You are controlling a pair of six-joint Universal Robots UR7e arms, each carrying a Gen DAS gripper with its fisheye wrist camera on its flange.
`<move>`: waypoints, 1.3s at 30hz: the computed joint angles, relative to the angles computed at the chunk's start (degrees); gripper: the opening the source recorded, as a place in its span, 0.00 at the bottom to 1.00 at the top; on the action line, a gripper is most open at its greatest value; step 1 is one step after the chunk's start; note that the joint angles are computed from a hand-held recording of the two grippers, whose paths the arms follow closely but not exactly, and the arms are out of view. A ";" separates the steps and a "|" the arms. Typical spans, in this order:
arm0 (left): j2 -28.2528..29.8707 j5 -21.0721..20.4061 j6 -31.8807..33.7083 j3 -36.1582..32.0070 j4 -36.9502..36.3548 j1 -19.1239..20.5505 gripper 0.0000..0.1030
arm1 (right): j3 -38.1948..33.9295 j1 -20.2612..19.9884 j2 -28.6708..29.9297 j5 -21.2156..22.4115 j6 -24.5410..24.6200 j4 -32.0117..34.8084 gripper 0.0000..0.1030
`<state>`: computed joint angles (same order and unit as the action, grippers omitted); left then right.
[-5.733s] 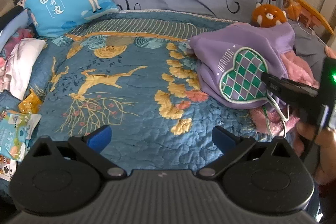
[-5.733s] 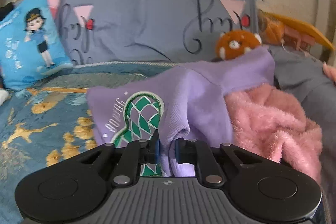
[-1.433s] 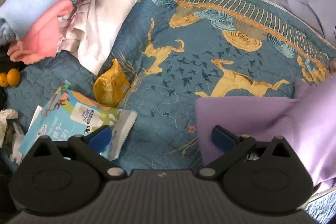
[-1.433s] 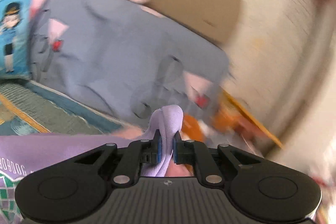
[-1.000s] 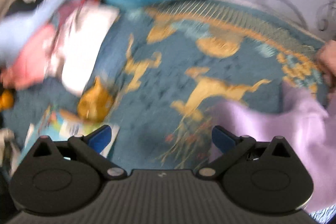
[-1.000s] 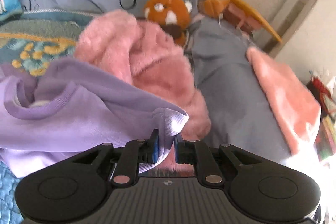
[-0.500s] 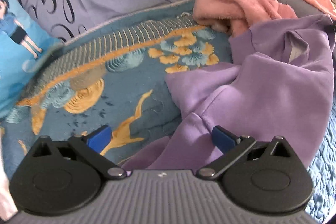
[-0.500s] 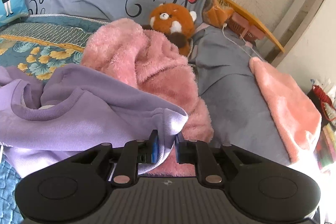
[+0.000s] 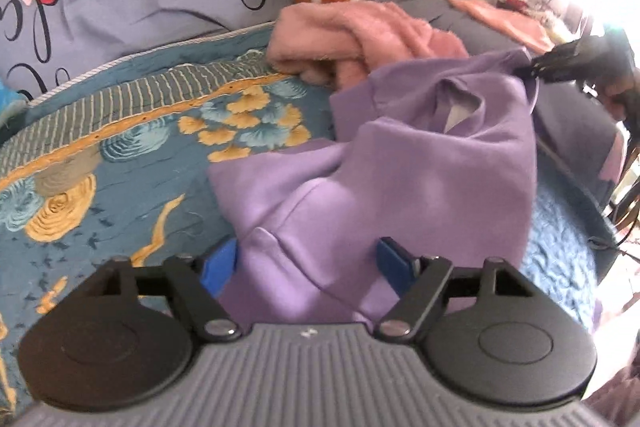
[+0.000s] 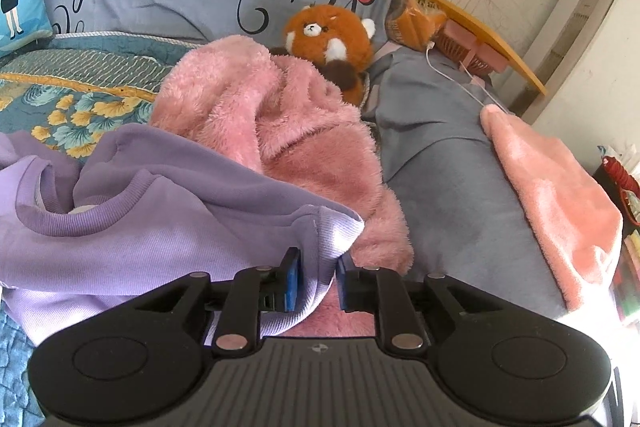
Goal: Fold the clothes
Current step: 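Grasp the sweatshirt's other hem edge with the left gripper while the right gripper holds, then raise the sweatshirt with both grippers and shake it out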
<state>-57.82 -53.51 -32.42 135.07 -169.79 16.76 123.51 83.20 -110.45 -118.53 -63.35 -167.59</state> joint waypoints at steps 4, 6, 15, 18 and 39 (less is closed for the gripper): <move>-0.42 0.83 -2.30 -0.54 3.29 0.14 0.45 | 0.24 0.08 -0.13 -0.05 0.24 -0.12 0.18; -1.16 1.53 -4.78 -0.42 4.66 0.48 0.31 | 0.45 0.11 -0.22 0.01 0.03 -0.35 0.18; -1.54 -2.13 -6.43 0.32 -0.52 -0.37 0.17 | 0.88 0.22 -0.65 0.06 0.30 -0.66 0.19; 0.76 -1.65 -6.58 -1.04 -0.78 -2.06 0.16 | 1.38 -0.10 -1.20 0.95 -0.07 -1.26 0.19; -1.50 21.49 -57.80 -5.29 35.16 -15.16 0.11 | 3.67 -5.04 -12.56 15.76 2.50 6.03 0.06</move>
